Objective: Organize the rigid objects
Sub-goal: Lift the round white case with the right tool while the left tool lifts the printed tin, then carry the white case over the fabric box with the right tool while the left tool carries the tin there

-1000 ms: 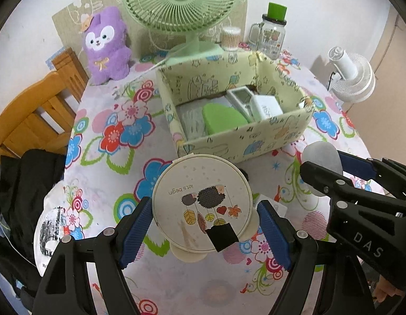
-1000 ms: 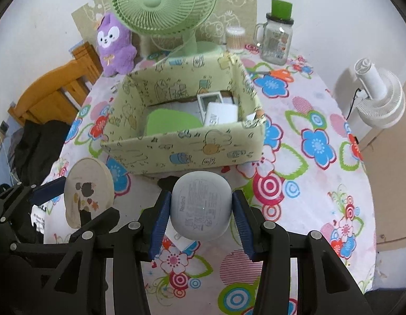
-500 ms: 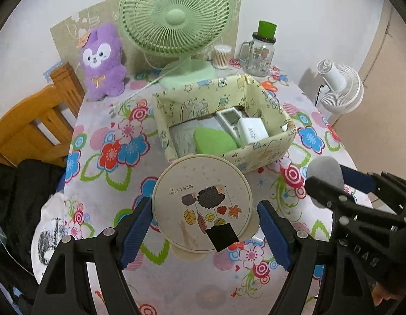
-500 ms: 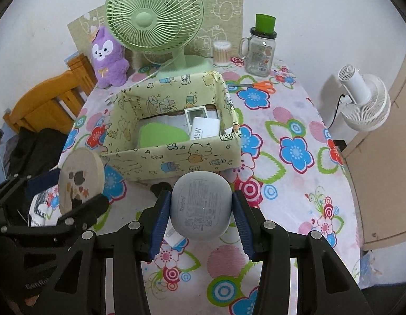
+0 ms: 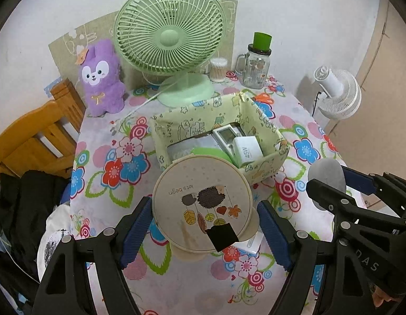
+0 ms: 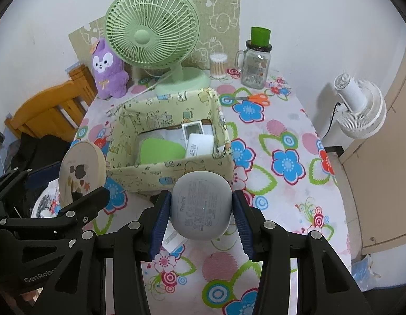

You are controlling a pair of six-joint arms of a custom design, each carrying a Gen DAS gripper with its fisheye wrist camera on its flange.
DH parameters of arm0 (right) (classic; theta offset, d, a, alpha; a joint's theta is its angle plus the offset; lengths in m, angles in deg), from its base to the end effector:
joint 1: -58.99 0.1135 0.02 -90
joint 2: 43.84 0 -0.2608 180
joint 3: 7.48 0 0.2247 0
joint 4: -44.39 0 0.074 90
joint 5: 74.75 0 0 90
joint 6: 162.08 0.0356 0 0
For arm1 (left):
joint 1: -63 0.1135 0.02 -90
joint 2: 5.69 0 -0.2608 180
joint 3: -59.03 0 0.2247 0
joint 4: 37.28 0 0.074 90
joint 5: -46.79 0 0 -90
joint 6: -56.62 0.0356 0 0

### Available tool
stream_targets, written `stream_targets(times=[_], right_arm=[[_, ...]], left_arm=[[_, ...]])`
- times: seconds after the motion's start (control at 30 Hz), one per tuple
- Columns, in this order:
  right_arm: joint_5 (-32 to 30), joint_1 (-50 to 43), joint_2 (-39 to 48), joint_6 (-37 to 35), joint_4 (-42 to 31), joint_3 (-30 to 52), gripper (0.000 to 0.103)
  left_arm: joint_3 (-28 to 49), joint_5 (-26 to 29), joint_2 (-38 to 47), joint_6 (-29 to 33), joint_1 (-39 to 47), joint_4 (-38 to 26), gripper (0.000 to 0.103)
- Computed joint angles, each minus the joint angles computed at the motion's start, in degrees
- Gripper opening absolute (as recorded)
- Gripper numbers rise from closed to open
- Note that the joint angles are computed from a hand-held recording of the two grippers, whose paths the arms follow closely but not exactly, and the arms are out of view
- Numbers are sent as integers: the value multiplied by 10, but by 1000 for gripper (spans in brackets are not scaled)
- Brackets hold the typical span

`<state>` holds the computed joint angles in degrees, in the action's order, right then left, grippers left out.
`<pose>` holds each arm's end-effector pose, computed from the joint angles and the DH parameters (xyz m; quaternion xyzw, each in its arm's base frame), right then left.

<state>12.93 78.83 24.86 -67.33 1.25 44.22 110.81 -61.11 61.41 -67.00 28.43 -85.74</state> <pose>0.1827 0.0674 0.1958 -0.1320 0.9570 0.0740 0.2475 0.1568 -0.0948 0.1976 -0.0273 0.9623 -0.0001 0.2705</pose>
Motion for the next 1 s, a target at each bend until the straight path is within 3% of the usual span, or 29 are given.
stream_targets(times=[1.0], right_arm=[[-52,-41,150,-102,-5,155,50]], left_arm=[[91,-5,75,39,78,0,82]])
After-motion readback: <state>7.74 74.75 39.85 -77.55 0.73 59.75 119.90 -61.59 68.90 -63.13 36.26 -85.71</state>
